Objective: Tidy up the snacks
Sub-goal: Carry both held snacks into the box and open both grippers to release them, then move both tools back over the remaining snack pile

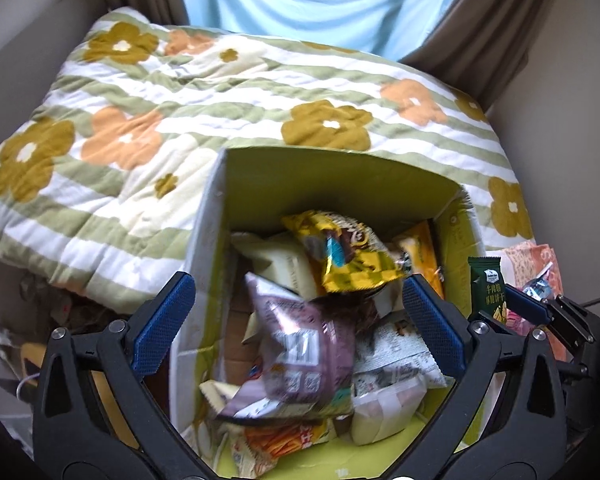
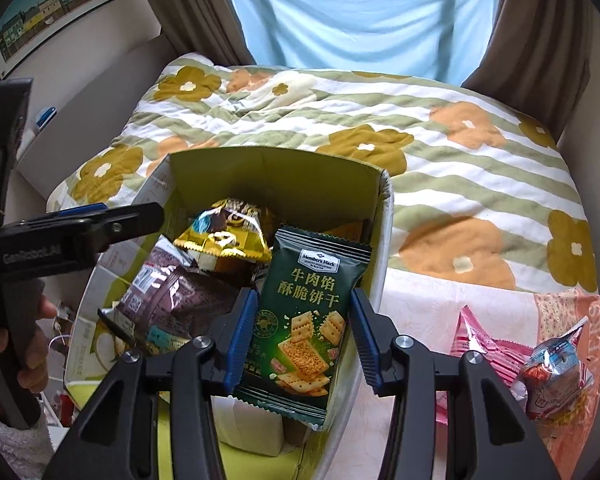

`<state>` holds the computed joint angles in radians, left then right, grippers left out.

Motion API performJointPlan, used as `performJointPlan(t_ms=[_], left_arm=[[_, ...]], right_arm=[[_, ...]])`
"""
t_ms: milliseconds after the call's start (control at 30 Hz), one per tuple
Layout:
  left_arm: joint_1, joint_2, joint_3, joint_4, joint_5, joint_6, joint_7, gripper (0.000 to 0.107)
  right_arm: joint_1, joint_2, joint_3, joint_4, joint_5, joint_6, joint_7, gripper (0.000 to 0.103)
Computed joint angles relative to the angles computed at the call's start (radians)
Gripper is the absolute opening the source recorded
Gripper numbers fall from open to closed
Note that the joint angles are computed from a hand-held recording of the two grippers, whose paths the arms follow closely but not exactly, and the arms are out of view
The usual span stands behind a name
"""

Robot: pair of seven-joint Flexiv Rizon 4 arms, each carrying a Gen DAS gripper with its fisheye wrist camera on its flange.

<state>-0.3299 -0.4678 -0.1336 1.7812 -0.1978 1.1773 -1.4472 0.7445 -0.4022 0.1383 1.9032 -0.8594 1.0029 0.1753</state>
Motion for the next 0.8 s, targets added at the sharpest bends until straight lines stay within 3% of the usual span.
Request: performJointPlan(t_ms=[267, 333, 367, 400, 433, 800], left_arm=[[0.005, 0.064, 0.028, 0.083, 0.016, 0.018, -0.052, 0.103], [0.012, 0.078, 0.029, 0.104, 0.016, 0.026, -0.058, 0.103], [0.013, 0.086, 0.031, 0.113, 0.017, 0.031, -0.063, 0.103], [0.014, 0.093, 0.033, 0.123, 0.02, 0.036, -0.069, 0.103], [0.016, 0.101, 0.034, 0.133, 0.022, 0.039, -0.072, 0.103], [0.043, 0.16, -0.003, 0.217, -0.019, 0.07, -0.02, 0.103]], right_arm=[[-0.006, -0.043, -0.01, -0.018, 0.018, 0.112, -0.071, 0.044], [0.002, -0.051, -0.032, -0.015, -0.005, 0.168, -0.055, 0.048], [0.006, -0.054, -0.038, -0.014, -0.011, 0.185, -0.053, 0.063], [0.009, -0.054, -0.04, -0.014, -0.01, 0.191, -0.057, 0.091], [0.013, -0.054, -0.04, -0.013, -0.01, 0.192, -0.065, 0.103], [0.045, 0.01, -0.017, 0.029, -0.041, 0.101, -0.036, 0.103]])
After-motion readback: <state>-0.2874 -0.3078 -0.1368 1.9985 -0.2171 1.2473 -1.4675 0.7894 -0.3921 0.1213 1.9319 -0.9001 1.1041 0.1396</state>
